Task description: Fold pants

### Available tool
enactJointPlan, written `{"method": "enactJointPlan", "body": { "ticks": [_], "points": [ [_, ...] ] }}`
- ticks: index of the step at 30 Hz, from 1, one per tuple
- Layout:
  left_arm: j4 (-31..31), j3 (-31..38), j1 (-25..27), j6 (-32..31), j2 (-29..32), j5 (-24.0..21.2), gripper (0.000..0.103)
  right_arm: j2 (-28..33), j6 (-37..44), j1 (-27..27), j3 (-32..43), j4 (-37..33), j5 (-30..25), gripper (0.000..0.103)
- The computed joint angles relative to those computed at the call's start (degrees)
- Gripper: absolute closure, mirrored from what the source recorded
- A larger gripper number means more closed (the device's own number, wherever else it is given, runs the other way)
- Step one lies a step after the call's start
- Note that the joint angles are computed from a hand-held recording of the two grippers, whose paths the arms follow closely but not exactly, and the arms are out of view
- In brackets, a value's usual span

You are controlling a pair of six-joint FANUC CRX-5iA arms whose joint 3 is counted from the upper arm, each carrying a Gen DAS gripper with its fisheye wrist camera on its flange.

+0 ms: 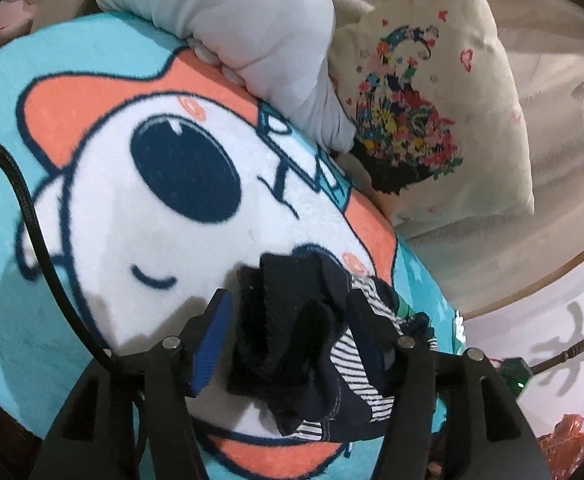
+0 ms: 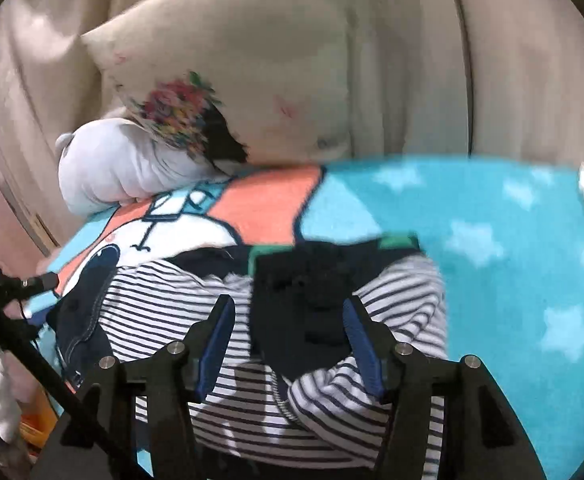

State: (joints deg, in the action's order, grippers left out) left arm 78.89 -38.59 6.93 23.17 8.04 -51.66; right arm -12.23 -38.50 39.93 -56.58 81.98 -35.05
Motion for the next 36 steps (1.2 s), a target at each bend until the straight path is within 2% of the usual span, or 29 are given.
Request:
{"method": "enactJointPlan", "body": {
  "ticks": [1, 3, 5, 6, 11, 14, 15, 19, 23, 25, 27, 28, 30, 31, 32, 34, 36],
  "points": [
    [-0.27, -0.05, -0.07, 0.01, 0.02, -0.11, 0.045, 0.66, 1.94, -1.43, 0.4, -1.11, 3.64, 0.041],
    [0.3, -0.35, -0.36, -0.05, 0.01, 0.17, 0.042, 1.15, 4.25, -0.76, 0.94, -0.27, 3.76, 0.035],
    [1.36, -0.56, -0.54, -0.01, 0.18, 0.46, 0.041, -0.94, 0.48, -3.77, -0.32, 7.23, 10.11, 0.032],
    [1.63, -0.62, -0.42, -0.02, 0.29, 0.4, 0.041, -1.32, -0.74, -4.13, -0.37, 9.29, 11.25, 0.032],
    [1.55, -0.09, 0.44, 0.27, 1.52, -1.15, 0.04, 2.68, 4.81, 3.97, 3.17, 5.98, 4.8, 0.031],
    [1.74, 0.02, 0.78, -0.12, 1.96, -1.79, 0.038, 7.48, 12.44, 11.08, 7.31, -2.38, -5.1, 0.031],
    [1.73, 0.32, 0.95, -0.2, 2.47, -2.56, 0.037, 7.87, 12.64, 11.52, 7.49, -2.6, -5.8, 0.031],
    [0.22, 2.52, 0.56, 0.84, 4.43, -4.48, 0.031, 7.93, 11.57, 8.43, 7.31, 1.38, 2.51, 0.031],
    [-2.18, 5.41, -0.2, 2.83, 6.95, -6.5, 0.028, 12.4, 15.79, 7.5, 11.03, 2.29, 8.66, 0.031],
    [-3.06, 6.42, -0.44, 3.36, 8.11, -7.48, 0.027, 14.82, 18.59, 7.86, 13.12, 1.39, 9.63, 0.031],
    [-3.39, 6.59, -0.75, 2.8, 8.44, -7.54, 0.027, 18.04, 22.21, 9.17, 15.6, -0.5, 8.27, 0.031],
    [-3.51, 6.41, -0.78, 1.83, 8.31, -7.8, 0.029, 19.44, 22.89, 9.83, 16.5, -0.93, 7.15, 0.031],
    [-4.98, 6.76, -0.51, 1.08, 8.56, -9.34, 0.055, 21.89, 22.33, 11.07, 17.62, -0.94, 3.91, 0.032],
    [-6.08, 7.22, -0.36, 1.2, 8.88, -10.22, 0.06, 22.3, 21.13, 11.23, 17.55, 0.16, 3.13, 0.045],
    [-6.43, 7.27, -0.48, 1.23, 8.83, -10.48, 0.062, 22.17, 18.03, 11.02, 16.89, 3.02, 2.54, 0.063],
    [-5.98, 6.62, -1.02, 1.02, 7.48, -9.42, 0.062, 20.4, 14.24, 9.48, 15.56, 5.77, 4.96, 0.071],
    [-5.77, 6.22, -1.79, 0.71, 5.98, -9.09, 0.062, 17.36, 6.06, 5.56, 13.05, 13.47, 9.74, 0.077]
  ]
}}
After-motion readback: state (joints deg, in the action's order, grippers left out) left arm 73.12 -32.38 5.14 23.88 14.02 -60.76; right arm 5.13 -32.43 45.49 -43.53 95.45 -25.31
